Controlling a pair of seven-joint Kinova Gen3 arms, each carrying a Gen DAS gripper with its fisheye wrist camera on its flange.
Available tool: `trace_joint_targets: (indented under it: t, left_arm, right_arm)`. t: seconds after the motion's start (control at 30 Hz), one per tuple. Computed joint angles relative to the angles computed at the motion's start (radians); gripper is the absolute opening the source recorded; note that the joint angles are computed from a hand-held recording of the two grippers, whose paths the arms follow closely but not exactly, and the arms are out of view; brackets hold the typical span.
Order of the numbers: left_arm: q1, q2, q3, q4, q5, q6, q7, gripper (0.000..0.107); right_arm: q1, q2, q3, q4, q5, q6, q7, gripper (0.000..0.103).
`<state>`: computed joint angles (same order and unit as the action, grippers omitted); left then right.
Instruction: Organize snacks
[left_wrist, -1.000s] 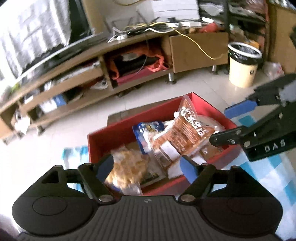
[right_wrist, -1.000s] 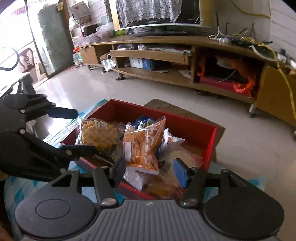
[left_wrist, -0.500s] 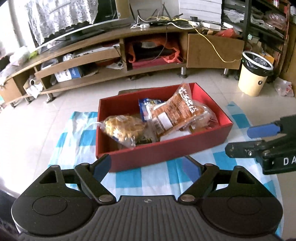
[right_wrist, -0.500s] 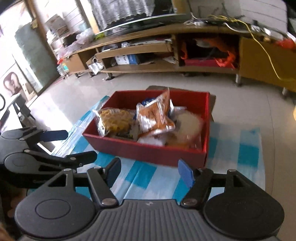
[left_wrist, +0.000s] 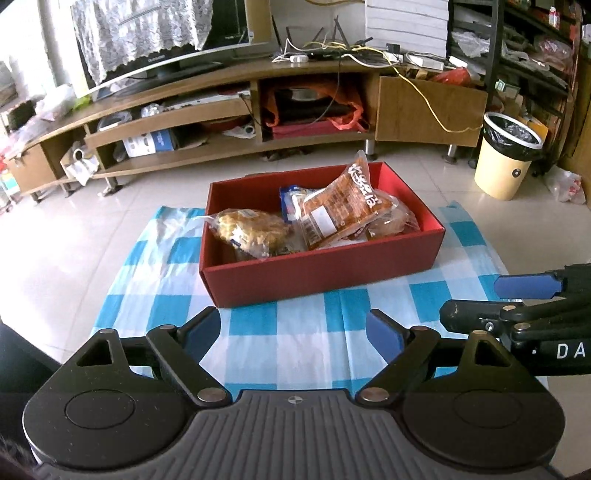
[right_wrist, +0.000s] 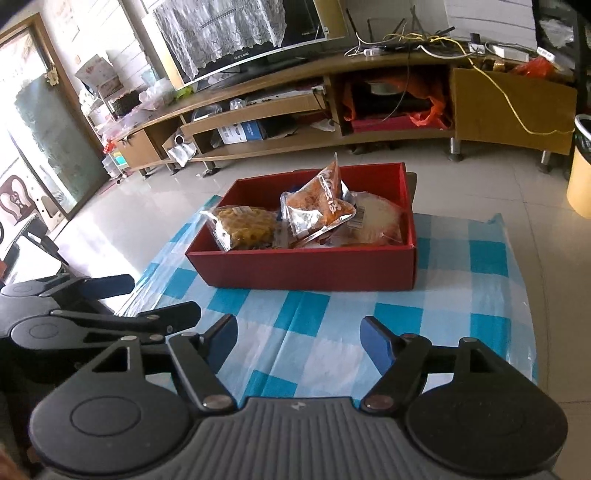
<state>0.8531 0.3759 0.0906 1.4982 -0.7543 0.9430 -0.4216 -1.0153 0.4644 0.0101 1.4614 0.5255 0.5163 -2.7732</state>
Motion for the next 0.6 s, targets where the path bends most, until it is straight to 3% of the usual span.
trace_joint_targets:
  t: [0.43, 0.6]
  left_arm:
    - [0.020, -0.032, 0.019, 0.054, -0.024, -0.008, 0.087, 0.090]
    - [0.013, -0.049, 0.029, 0.081, -0.009, -0.024, 0.112, 0.099]
  right_arm:
    - [-0.064, -0.038, 0.028, 0.068, 0.076, -0.028, -0.149, 0.076]
    - [-0.082, -0.052, 0.025, 0.091, 0.119, -0.023, -0.212, 0.077]
